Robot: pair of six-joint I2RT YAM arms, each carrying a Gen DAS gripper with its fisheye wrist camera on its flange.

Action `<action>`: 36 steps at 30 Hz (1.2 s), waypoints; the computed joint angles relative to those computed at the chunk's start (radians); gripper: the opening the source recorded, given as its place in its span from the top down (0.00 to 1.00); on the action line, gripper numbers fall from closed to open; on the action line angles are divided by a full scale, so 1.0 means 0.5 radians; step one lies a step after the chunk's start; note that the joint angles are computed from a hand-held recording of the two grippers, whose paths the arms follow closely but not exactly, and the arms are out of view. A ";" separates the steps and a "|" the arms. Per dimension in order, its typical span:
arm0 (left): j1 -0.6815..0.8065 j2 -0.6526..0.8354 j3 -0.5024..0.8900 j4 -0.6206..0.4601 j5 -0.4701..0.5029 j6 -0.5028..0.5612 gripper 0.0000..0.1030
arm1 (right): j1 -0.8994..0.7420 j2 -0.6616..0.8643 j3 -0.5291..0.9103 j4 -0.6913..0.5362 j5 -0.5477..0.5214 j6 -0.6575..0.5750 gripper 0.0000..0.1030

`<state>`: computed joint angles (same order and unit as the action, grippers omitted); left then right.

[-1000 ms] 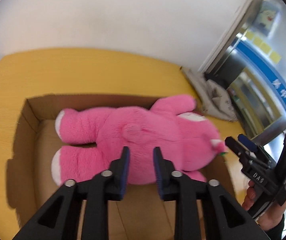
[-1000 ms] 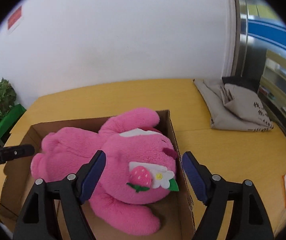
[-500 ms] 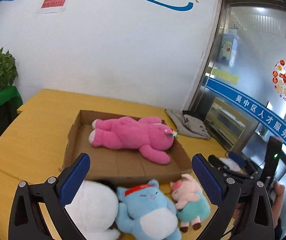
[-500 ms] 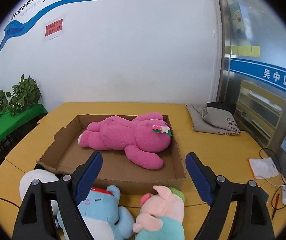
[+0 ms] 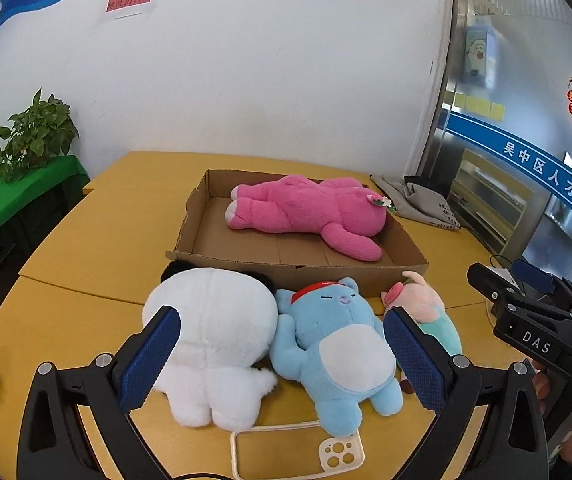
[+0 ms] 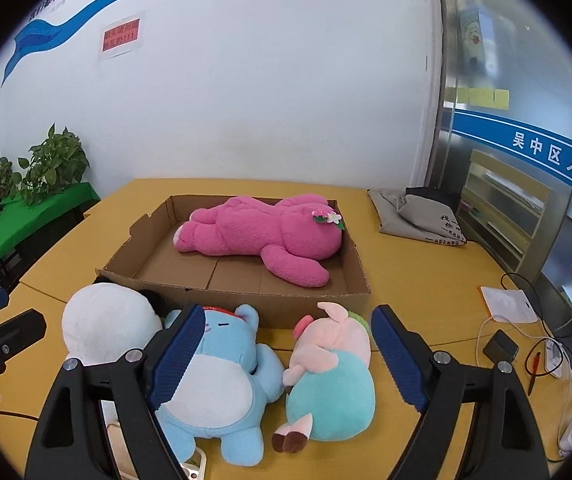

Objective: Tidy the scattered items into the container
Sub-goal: 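Move both grippers back toward the white panda plush on the table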

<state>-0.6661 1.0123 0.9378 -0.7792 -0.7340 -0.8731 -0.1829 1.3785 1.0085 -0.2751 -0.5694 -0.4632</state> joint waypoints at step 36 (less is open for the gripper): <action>0.185 0.201 -0.086 0.327 0.303 0.221 0.00 | 0.031 0.182 -0.037 0.135 0.151 0.036 0.17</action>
